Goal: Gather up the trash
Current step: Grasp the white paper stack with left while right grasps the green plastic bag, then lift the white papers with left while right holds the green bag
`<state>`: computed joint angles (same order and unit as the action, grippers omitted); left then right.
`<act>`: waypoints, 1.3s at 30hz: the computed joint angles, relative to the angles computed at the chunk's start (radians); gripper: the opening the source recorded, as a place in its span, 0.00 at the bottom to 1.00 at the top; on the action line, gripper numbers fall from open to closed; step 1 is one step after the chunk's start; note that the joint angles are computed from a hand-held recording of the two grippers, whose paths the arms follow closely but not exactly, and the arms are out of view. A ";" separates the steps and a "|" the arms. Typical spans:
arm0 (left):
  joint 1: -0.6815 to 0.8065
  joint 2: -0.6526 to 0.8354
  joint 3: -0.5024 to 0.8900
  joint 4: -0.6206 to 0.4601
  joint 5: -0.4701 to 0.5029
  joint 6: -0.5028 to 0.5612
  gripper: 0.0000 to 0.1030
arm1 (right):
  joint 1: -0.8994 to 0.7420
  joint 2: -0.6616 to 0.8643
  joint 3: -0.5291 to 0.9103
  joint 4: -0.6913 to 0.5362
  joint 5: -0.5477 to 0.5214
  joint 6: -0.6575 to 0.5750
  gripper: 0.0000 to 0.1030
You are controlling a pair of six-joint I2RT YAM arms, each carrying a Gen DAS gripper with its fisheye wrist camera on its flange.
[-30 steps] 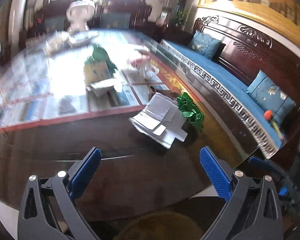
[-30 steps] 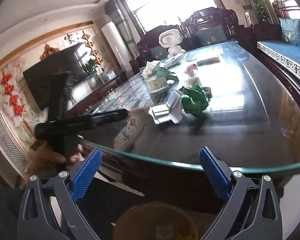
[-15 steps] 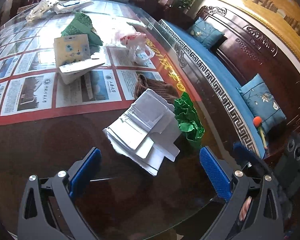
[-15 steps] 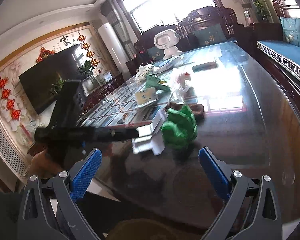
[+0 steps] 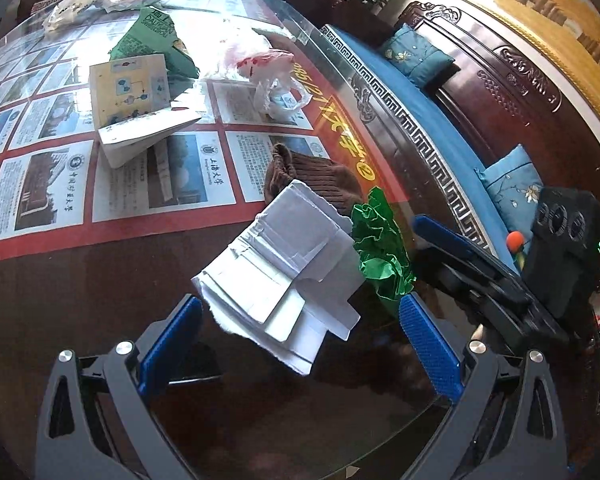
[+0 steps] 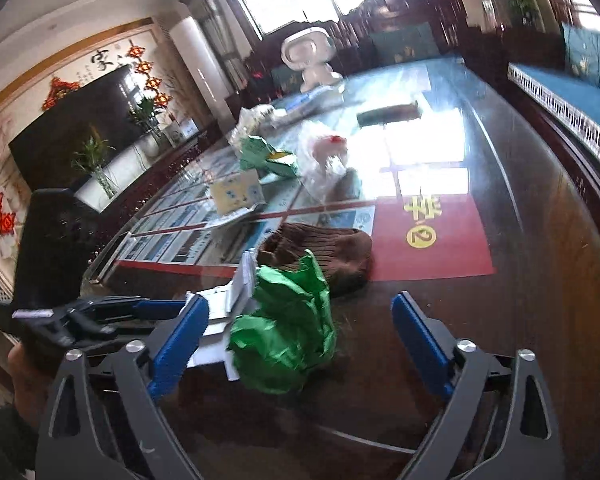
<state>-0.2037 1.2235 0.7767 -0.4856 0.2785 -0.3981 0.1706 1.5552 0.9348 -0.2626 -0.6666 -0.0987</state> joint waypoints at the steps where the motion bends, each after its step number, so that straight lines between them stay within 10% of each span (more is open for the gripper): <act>1: 0.000 0.002 0.000 0.002 0.004 0.003 0.96 | 0.003 0.013 0.008 -0.002 0.004 0.004 0.79; 12: -0.009 0.041 0.019 0.024 0.016 -0.008 0.93 | 0.027 0.070 0.053 -0.071 0.035 -0.056 0.45; 27: 0.026 0.081 0.007 0.089 0.055 -0.044 0.26 | -0.006 0.088 0.063 -0.082 -0.038 -0.052 0.44; 39: 0.050 -0.013 -0.055 0.089 0.006 -0.006 0.23 | -0.029 0.023 0.009 -0.047 -0.072 -0.024 0.39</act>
